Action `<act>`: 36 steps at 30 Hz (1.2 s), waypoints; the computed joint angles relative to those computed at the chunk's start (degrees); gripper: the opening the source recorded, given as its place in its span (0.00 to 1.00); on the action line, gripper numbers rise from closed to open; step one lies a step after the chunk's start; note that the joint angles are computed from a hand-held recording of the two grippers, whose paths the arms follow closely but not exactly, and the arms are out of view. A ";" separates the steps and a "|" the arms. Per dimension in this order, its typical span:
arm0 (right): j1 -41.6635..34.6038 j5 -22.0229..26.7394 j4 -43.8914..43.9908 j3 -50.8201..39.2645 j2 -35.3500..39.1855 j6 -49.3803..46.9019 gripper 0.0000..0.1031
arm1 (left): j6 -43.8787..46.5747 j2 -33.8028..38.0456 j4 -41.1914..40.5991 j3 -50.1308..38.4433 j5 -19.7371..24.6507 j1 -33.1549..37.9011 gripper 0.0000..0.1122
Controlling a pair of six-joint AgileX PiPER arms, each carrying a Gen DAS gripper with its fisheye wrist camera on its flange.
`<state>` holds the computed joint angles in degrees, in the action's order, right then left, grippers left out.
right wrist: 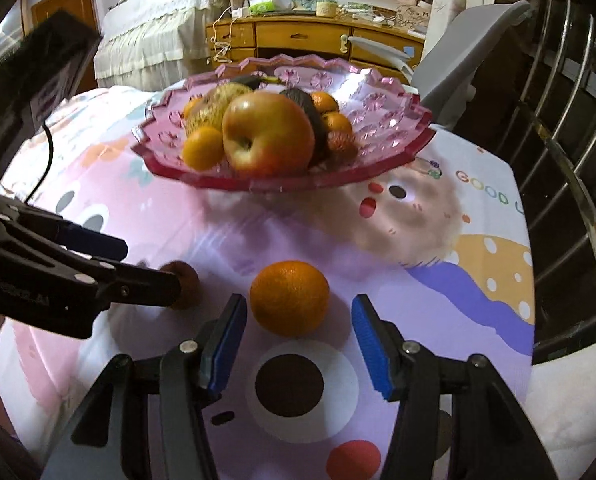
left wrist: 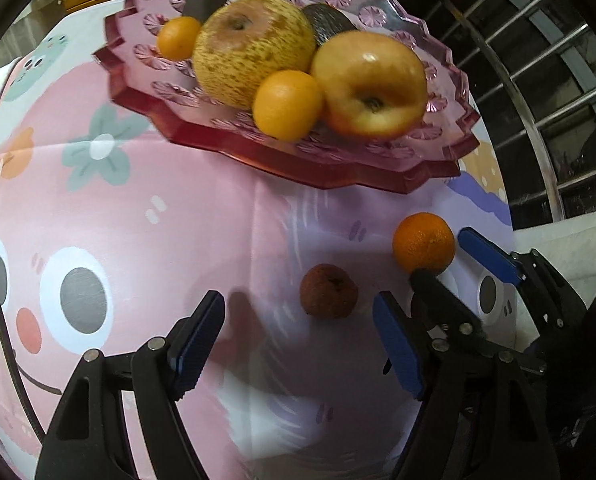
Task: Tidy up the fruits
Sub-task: 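Move the left tool to the brown fruit while the right tool reaches a mandarin, then grasp the brown fruit with the left tool while the right tool grasps the mandarin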
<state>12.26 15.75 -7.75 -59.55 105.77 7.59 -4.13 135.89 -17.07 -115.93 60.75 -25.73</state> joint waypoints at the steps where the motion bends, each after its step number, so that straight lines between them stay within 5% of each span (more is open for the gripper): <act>1: 0.07 -0.10 -0.30 0.00 0.25 0.09 0.53 | -0.14 0.58 0.14 -1.00 0.57 -0.16 0.66; 21: 0.34 -2.82 1.16 -0.46 3.13 -2.04 0.44 | -0.23 7.53 -0.81 -11.99 3.88 -3.08 0.33; 36: -0.74 -0.34 4.69 -0.47 1.45 -5.00 0.44 | 0.31 -2.67 0.72 2.48 -3.50 -0.05 0.27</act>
